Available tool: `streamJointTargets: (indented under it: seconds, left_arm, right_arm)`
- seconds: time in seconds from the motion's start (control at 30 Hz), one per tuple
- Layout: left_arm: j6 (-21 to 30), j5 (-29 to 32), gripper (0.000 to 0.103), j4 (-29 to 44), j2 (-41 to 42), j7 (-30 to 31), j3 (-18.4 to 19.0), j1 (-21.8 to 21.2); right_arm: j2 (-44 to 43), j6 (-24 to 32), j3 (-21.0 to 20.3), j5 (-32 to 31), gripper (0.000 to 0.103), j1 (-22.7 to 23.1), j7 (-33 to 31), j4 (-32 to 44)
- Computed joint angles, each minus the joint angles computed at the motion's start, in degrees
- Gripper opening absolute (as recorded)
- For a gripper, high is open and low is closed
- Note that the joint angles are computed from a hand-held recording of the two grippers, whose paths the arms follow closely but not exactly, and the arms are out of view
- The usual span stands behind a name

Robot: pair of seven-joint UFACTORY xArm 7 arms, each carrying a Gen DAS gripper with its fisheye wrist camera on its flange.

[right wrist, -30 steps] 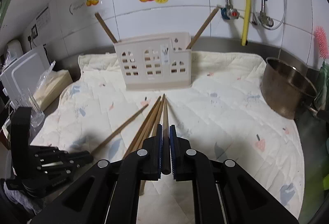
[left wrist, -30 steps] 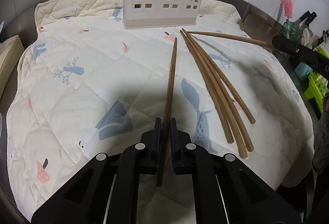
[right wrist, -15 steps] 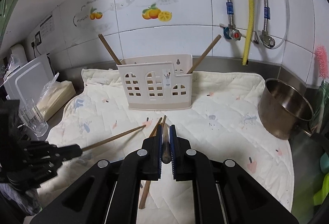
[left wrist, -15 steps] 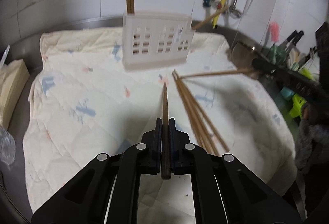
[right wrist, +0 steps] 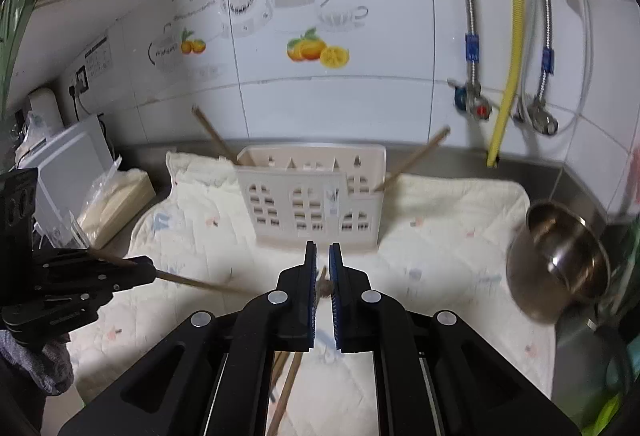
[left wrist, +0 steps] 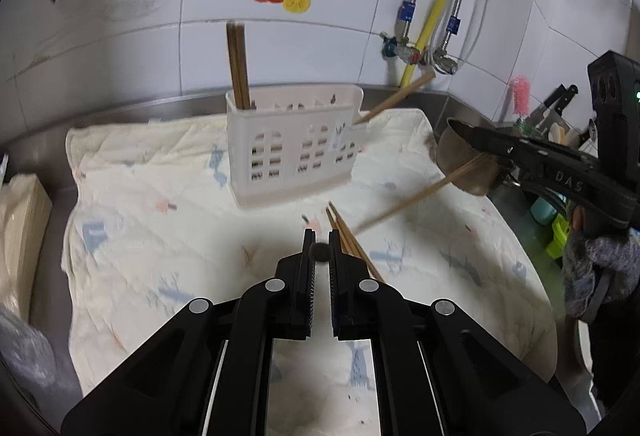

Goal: Organize utensils
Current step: 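Lift the grasped chopstick with the right gripper toward the holder, then hold the chopstick upright over the beige holder and open the right gripper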

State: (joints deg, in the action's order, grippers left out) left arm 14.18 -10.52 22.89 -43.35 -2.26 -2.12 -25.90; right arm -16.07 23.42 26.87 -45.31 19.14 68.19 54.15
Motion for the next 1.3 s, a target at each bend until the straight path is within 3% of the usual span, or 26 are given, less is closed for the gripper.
streamJointTargets:
  seconds: [0.13, 0.4, 0.63, 0.83, 1.1, 1.3]
  left_arm:
    - [1.1, 0.6, 0.005, 4.6, 2.6, 1.4, 0.6, 0.2]
    - [2.2, 0.9, 0.005, 15.2, 7.0, 4.2, 0.0, 1.8]
    - [1.3, 1.1, 0.005, 26.2, 13.8, 5.5, -0.4, 4.3]
    - [0.6, 3.8, 0.005, 32.5, 20.5, 4.0, -2.3, 9.3]
    - [-0.6, 2.6, 0.005, 34.4, 26.6, 4.3, -1.3, 10.3]
    - [-0.2, 1.5, 0.005, 33.9, 28.6, 5.5, -1.3, 10.6]
  right_arm:
    - [1.8, 2.5, -2.2, 3.4, 0.006, 1.4, -7.1, 4.6]
    - [5.7, 4.3, -4.6, 4.1, 0.006, 1.1, -13.3, 13.9]
    - [11.9, 6.2, -6.9, -3.1, 0.006, 3.1, -11.4, 23.8]
    - [18.2, 6.5, -11.3, -8.7, 0.006, 6.4, -9.0, 32.3]
    - [26.2, 5.2, -17.9, -9.8, 0.006, 10.9, -8.0, 40.4]
    - [28.9, 3.6, -21.3, -7.3, 0.006, 12.8, -8.4, 40.7]
